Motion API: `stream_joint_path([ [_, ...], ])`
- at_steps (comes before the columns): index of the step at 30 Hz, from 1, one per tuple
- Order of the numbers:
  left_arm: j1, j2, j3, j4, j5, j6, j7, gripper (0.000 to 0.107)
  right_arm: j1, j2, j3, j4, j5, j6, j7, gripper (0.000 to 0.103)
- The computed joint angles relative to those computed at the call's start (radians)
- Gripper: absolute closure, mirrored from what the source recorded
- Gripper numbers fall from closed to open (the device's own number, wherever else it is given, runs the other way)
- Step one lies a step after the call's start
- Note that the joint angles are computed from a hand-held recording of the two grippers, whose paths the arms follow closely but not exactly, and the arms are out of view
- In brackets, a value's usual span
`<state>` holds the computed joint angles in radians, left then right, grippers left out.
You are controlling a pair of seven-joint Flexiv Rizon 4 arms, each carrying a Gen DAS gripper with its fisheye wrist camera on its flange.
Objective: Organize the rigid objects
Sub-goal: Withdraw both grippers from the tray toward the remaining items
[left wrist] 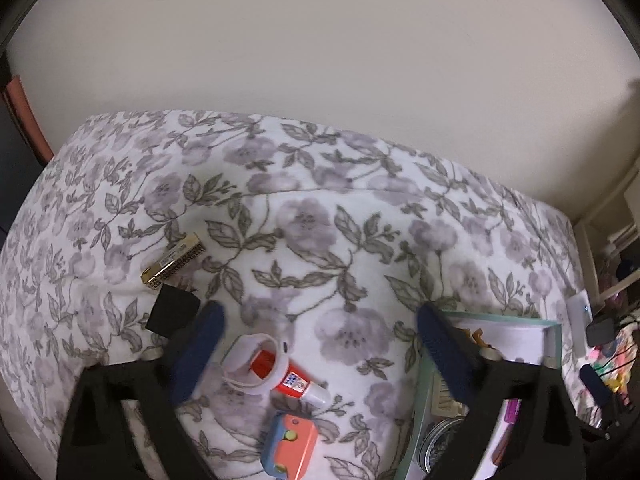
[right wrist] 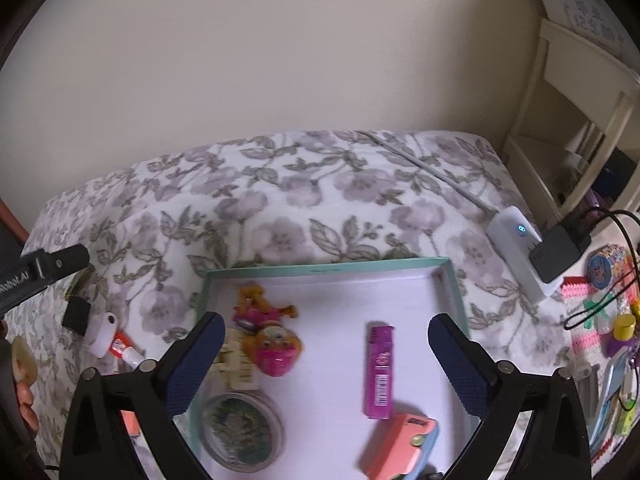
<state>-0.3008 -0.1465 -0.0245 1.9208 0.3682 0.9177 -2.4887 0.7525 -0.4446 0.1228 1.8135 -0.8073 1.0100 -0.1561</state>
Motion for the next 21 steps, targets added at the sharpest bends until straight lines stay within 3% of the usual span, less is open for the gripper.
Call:
stream_joint_path([
  [7, 0.05, 0.073, 0.023, 0.094, -0.034, 0.052, -0.026, 0.007, 0.031, -0.04, -0.007, -0.046, -0.025, 0.042, -0.012, 0.0],
  [14, 0.099, 0.141, 0.008, 0.099, 0.068, -0.136, -0.08, 0.007, 0.071, -0.098, 0.006, -0.133, 0.017, 0.043, -0.098, 0.0],
  [21, 0.136, 0.142, 0.001, 0.131, 0.032, -0.185, -0.039, 0.007, 0.109, -0.176, 0.036, -0.235, 0.129, 0.044, -0.237, 0.0],
])
